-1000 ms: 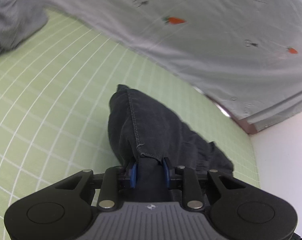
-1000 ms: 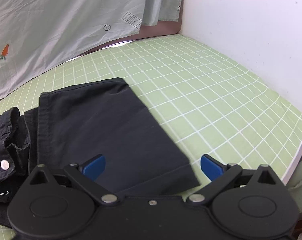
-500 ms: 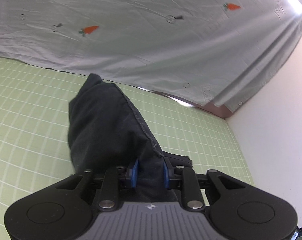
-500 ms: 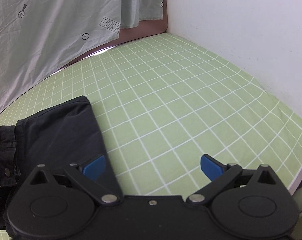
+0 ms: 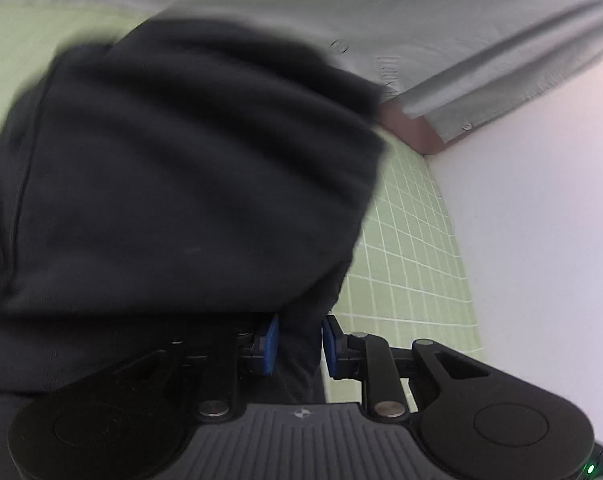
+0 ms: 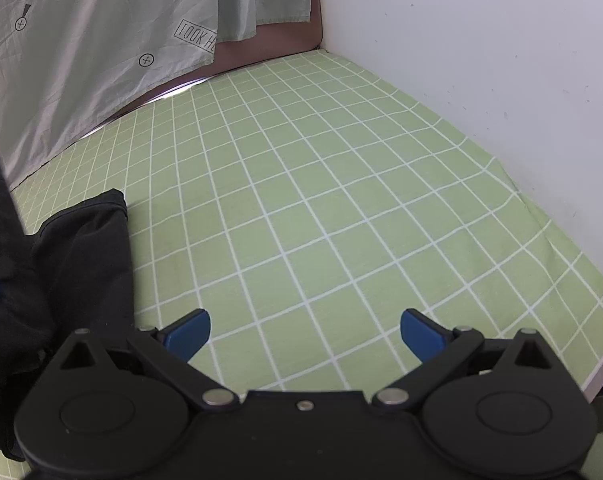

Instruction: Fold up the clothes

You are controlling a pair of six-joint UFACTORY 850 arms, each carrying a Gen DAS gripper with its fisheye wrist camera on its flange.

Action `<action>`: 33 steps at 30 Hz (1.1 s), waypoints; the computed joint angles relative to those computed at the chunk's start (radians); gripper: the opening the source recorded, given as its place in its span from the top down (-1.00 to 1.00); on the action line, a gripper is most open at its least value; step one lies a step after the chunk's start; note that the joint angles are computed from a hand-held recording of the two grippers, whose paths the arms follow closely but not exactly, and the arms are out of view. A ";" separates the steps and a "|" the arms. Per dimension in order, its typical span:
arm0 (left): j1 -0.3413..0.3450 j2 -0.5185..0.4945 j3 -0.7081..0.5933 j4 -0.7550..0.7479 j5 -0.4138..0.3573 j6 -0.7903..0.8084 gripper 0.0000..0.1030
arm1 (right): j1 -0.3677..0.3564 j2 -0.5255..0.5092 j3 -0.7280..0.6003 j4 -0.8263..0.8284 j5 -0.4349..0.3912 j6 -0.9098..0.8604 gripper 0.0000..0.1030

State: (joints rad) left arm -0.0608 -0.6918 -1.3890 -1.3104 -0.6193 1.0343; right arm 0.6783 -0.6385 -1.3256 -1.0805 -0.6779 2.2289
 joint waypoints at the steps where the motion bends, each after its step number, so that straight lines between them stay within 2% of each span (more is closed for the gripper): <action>1: -0.002 0.003 0.007 -0.005 0.002 -0.008 0.51 | -0.004 0.006 0.009 -0.015 0.009 0.007 -0.99; 3: -0.005 0.013 0.022 -0.018 0.008 -0.018 0.47 | -0.013 0.015 0.020 -0.051 0.026 0.019 -0.99; 5: -0.002 0.062 0.064 -0.065 0.028 0.050 0.19 | -0.022 0.019 0.022 -0.091 0.046 0.033 -0.99; 8: 0.008 0.138 0.127 -0.154 0.057 0.169 -0.10 | -0.032 0.012 0.000 -0.153 0.088 0.054 -0.99; 11: 0.036 0.216 0.184 -0.254 0.102 0.300 -0.21 | -0.031 -0.014 -0.056 -0.212 0.118 0.060 -0.99; 15: 0.094 0.273 0.229 -0.371 0.185 0.419 -0.25 | -0.010 -0.068 -0.161 -0.315 0.124 0.087 -0.99; 18: 0.135 0.259 0.220 -0.335 0.263 0.373 -0.25 | -0.001 -0.102 -0.239 -0.392 0.138 0.108 -0.99; 19: 0.148 0.236 0.201 -0.274 0.268 0.305 -0.25 | 0.002 -0.114 -0.264 -0.422 0.148 0.120 -0.99; 22: 0.168 0.152 0.119 -0.062 0.220 0.075 -0.24 | 0.008 -0.154 -0.345 -0.499 0.180 0.147 -0.99; 24: 0.165 0.095 0.052 0.056 0.176 -0.047 -0.22 | 0.006 -0.186 -0.411 -0.480 0.214 0.113 -0.99; 26: 0.156 0.076 0.026 0.084 0.161 -0.022 -0.22 | 0.008 -0.211 -0.462 -0.437 0.231 0.058 -0.99; 27: 0.158 0.061 0.008 0.088 0.128 0.002 -0.22 | 0.009 -0.219 -0.480 -0.429 0.236 0.038 -0.99; 29: 0.156 0.032 -0.028 0.120 0.086 -0.018 -0.22 | 0.011 -0.232 -0.507 -0.421 0.241 0.003 -0.99; 33: 0.149 -0.007 -0.080 0.169 0.050 -0.024 -0.23 | -0.001 -0.269 -0.572 -0.333 0.284 -0.096 -0.99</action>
State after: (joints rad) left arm 0.0886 -0.6985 -1.4689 -1.1418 -0.5694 1.0102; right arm 0.6769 -0.9079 -1.8979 -1.4136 -0.3934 2.1325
